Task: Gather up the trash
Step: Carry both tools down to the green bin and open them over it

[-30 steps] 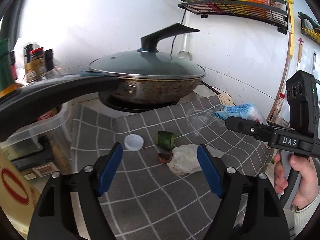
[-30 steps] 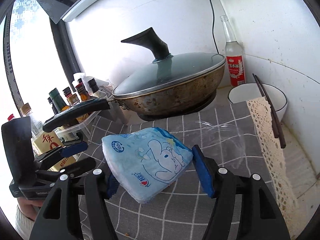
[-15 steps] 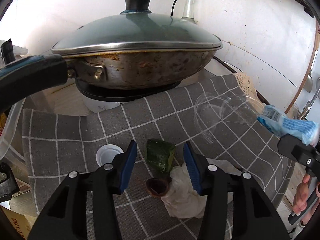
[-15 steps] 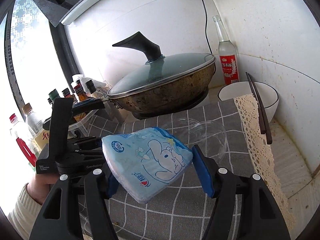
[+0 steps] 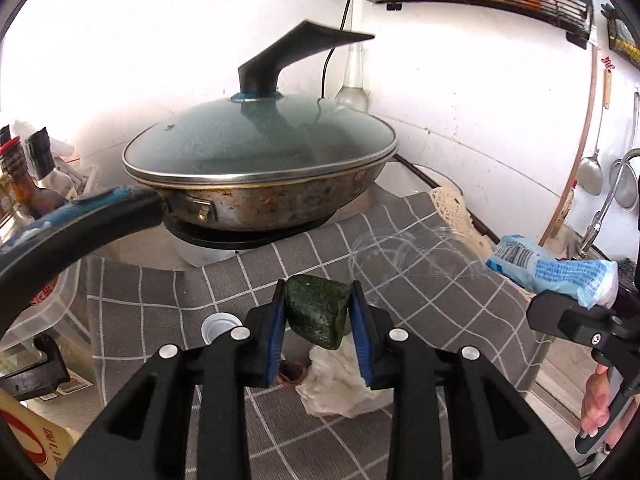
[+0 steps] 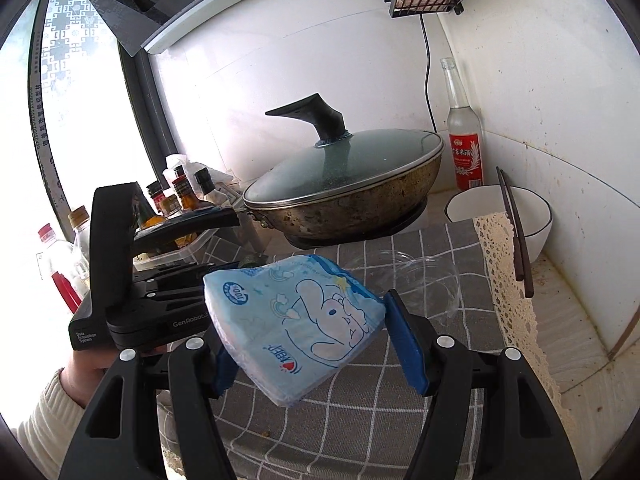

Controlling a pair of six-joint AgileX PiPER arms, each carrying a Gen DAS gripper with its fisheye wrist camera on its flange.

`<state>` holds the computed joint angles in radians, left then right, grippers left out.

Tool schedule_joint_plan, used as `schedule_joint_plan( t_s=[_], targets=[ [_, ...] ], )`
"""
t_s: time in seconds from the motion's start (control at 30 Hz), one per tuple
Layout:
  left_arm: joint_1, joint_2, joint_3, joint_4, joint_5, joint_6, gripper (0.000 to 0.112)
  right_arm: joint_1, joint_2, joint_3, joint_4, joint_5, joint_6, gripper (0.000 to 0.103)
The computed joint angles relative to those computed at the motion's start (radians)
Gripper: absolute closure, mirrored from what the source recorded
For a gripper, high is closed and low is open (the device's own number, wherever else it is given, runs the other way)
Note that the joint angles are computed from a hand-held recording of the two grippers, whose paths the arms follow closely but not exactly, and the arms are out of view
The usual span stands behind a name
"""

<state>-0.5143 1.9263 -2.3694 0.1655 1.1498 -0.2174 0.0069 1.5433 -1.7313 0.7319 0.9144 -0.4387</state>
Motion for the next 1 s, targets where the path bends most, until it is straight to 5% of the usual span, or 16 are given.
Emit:
schedule_joint_plan(
  t_s=[0.17,0.53,0.77,1.0],
  targets=[
    [-0.083,-0.235,0.353,0.037,-0.162,-0.098,0.080,-0.033,-0.129,0.127,0.016,0.018,-0.036,0.037],
    [-0.445,-0.527,0.935,0.346,-0.329,-0.574,0.080,-0.148,-0.515,0.619,0.033,0.074,-0.185,0.038],
    [-0.619,-0.552,1.250,0.495,-0.444,-0.912,0.080,-0.328,-0.686,0.933,0.110,0.168,-0.379,0.037],
    [-0.629,-0.503,1.451,0.573,-0.612,-1.118,0.080,-0.381,-0.694,1.169,0.106,0.099,-0.522,0.037]
  ],
)
